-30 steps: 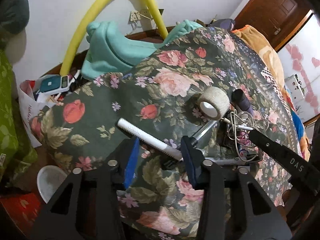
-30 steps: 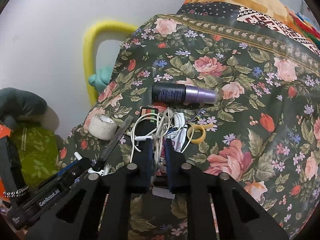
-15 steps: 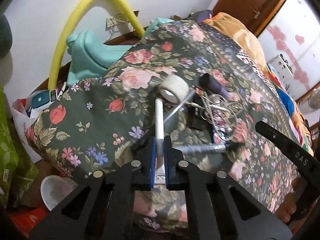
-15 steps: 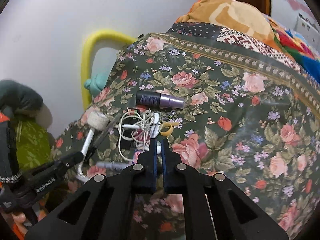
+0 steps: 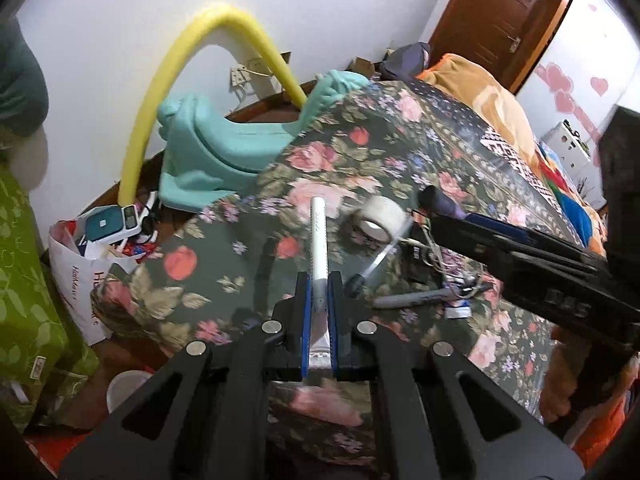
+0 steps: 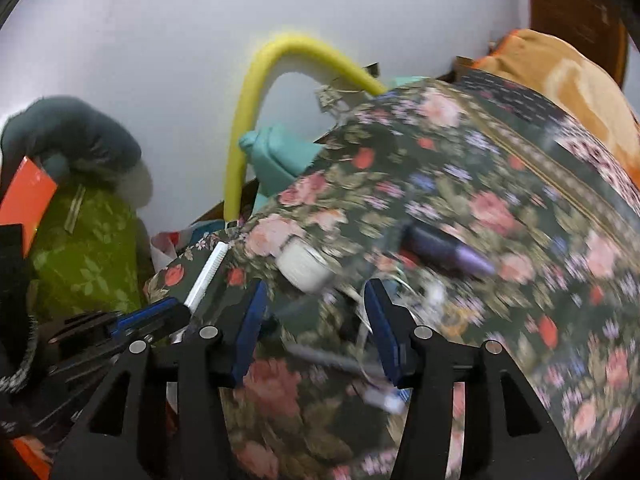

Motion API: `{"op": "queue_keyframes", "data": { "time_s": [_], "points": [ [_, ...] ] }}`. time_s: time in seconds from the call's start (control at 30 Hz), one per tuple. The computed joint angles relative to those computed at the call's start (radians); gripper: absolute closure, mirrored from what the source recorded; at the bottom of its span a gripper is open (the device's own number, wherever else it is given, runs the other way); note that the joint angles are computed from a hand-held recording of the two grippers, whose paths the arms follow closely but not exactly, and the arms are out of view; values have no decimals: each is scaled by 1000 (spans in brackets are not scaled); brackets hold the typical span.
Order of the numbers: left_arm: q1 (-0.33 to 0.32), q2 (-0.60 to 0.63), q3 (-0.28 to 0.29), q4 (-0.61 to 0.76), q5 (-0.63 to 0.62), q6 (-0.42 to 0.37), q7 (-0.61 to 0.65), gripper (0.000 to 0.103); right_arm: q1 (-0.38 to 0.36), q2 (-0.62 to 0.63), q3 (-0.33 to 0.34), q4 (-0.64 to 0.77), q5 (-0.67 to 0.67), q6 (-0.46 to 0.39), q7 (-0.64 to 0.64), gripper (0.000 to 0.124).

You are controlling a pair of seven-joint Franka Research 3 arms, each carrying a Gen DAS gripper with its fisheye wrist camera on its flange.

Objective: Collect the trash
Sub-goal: 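Grasp and lift the white tape roll with the right tool while the left tool holds the stick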

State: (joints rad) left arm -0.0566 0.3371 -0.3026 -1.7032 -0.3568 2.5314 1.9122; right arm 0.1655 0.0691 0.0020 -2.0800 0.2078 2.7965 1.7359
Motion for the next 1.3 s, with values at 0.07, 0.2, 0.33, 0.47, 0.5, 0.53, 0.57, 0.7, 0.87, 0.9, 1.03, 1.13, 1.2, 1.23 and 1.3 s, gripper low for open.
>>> {"op": "queue_keyframes", "data": {
  "time_s": [0.07,0.2,0.33,0.47,0.5,0.53,0.57,0.7,0.87,0.9,1.03,1.13,1.2,1.23,1.3],
  "points": [
    [1,11,7,11,10,0,-7,97,3,56,1,59,-7,-26,-19,77],
    [13,29,9,26,14,-8,-15,97,16,134,-7,140,-42,-80,-14,84],
    [25,30,6,21,12,-8,-10,97,16,133,-2,124,-11,-37,-31,92],
    [35,12,1,4,-4,-4,2,97,27,99,-6,99,-12,-15,-15,92],
    [39,1,-1,-5,-13,0,10,97,30,95,-7,101,-18,-18,-7,92],
    [43,-10,-2,-15,-24,3,19,97,33,87,-7,98,-24,-17,1,92],
    [47,-25,-3,-28,-36,8,30,97,37,80,-7,96,-33,-17,8,92],
    [53,-89,5,-79,-82,26,68,97,59,40,-6,81,-107,-15,68,92],
    [52,-179,40,-152,-148,39,116,97,83,-3,9,75,-204,-21,147,92],
    [53,-198,50,-168,-162,39,126,97,88,-14,15,72,-222,-21,164,92],
    [50,-269,96,-235,-201,44,163,97,102,-39,37,66,-276,-20,208,92],
    [49,-315,135,-281,-224,43,189,97,118,-48,56,72,-314,-31,241,92],
    [50,-345,159,-313,-230,47,202,97,130,-49,67,77,-333,-39,258,92],
    [50,-358,171,-327,-233,47,207,97,137,-47,74,83,-338,-44,261,92],
    [52,-378,194,-351,-239,43,215,97,153,-41,83,94,-361,-54,280,92]
  ]
}}
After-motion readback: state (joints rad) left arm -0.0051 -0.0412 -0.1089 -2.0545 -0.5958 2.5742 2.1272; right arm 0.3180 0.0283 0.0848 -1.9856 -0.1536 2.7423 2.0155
